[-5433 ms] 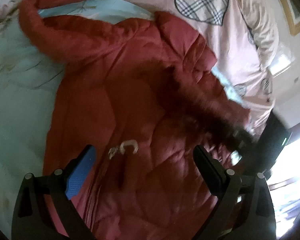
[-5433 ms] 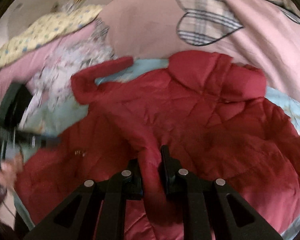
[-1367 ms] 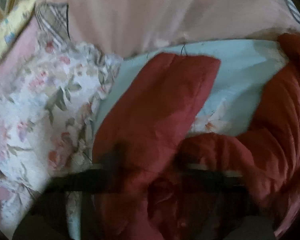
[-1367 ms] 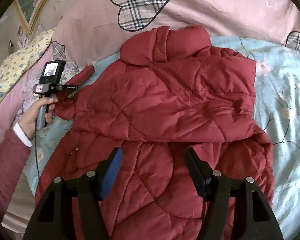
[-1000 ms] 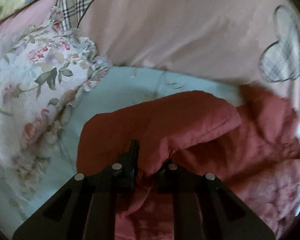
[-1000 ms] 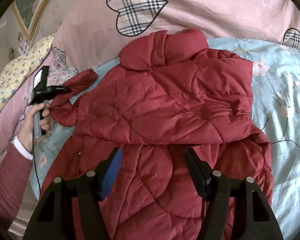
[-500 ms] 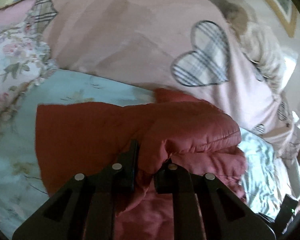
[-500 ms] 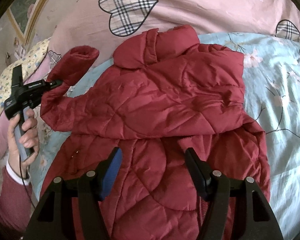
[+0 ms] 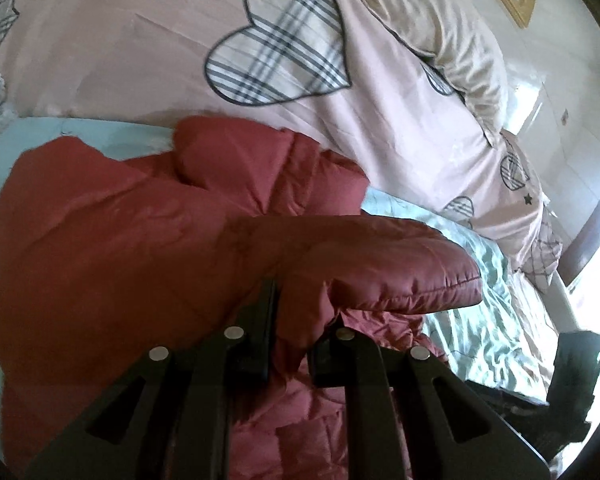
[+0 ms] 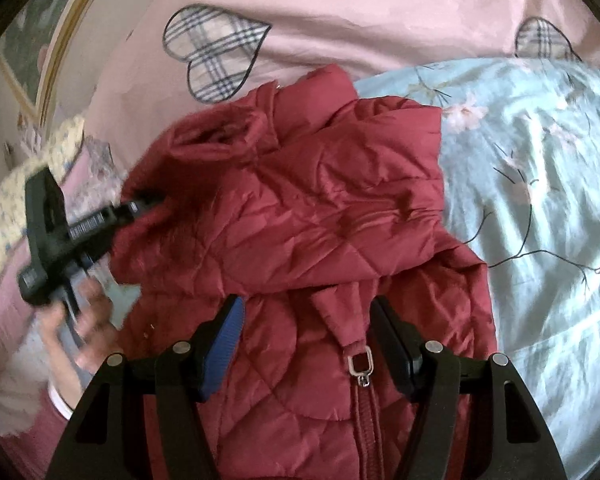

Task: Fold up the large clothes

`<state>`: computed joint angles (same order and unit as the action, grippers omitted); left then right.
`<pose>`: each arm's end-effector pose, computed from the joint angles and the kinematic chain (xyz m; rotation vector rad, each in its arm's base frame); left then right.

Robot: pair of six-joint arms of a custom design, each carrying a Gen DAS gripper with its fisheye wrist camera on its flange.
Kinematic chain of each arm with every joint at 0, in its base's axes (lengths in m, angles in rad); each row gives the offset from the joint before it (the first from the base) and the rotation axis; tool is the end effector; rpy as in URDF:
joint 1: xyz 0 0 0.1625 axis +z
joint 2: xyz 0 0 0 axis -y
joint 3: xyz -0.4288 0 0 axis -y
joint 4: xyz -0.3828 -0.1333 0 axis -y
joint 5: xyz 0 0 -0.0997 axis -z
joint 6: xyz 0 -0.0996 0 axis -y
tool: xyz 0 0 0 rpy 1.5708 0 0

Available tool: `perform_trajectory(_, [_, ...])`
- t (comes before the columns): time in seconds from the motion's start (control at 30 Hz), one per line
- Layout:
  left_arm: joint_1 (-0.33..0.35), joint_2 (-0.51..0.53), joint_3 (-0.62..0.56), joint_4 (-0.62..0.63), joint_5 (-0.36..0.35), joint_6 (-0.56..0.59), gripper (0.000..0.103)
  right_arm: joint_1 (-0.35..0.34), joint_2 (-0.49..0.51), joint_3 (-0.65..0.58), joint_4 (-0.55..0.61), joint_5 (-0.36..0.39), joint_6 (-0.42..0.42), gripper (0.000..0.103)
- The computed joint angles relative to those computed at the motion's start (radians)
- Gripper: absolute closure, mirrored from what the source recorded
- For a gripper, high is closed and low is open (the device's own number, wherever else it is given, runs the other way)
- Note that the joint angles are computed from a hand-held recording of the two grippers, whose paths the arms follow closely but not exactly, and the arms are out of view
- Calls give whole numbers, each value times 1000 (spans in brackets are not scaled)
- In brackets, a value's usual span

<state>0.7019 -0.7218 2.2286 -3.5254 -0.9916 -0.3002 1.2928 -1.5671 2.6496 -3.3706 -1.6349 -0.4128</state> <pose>-0.2394 -0.4484 0.0318 0.5899 2.6809 -0.9704 0.0338 -0.3441 0.2439 0.1491 -2.6893 0.9208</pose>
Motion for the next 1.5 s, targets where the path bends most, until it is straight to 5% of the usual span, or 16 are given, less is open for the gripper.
perform_trajectory(0.3, [-26,74,-14,5,39,31,93,-196,-35,-102,224,440,138,14])
perform_trajectory(0.53, [-14,80,-24,11,19,41,93,-213,144,-237,310,572,237,9])
perform_trajectory(0.6, [-13,83,-27,21,17,48,93,-205,191,-262,302,572,260,14])
perform_trajectory(0.67, [-13,83,-30,41,18,50,90,-192,224,-284,301,571,257,35])
perform_trajectory(0.73, [-6,70,-36,99,12,31,83,-179,244,-297,298,550,265,83])
perform_trajectory(0.77, [2,59,-40,138,-4,21,75,-169,253,-303,290,533,274,87])
perform_trajectory(0.83, [21,31,-35,189,-65,10,57,-149,256,-304,255,486,272,92])
perform_trajectory(1.0, [3,-19,18,215,-83,6,21,-144,243,-305,220,450,251,95])
perform_trajectory(1.33, [5,-137,92,170,23,42,21,-118,133,-225,80,281,124,95])
perform_trajectory(1.5, [59,-136,24,175,83,107,34,-127,169,-215,26,214,71,95])
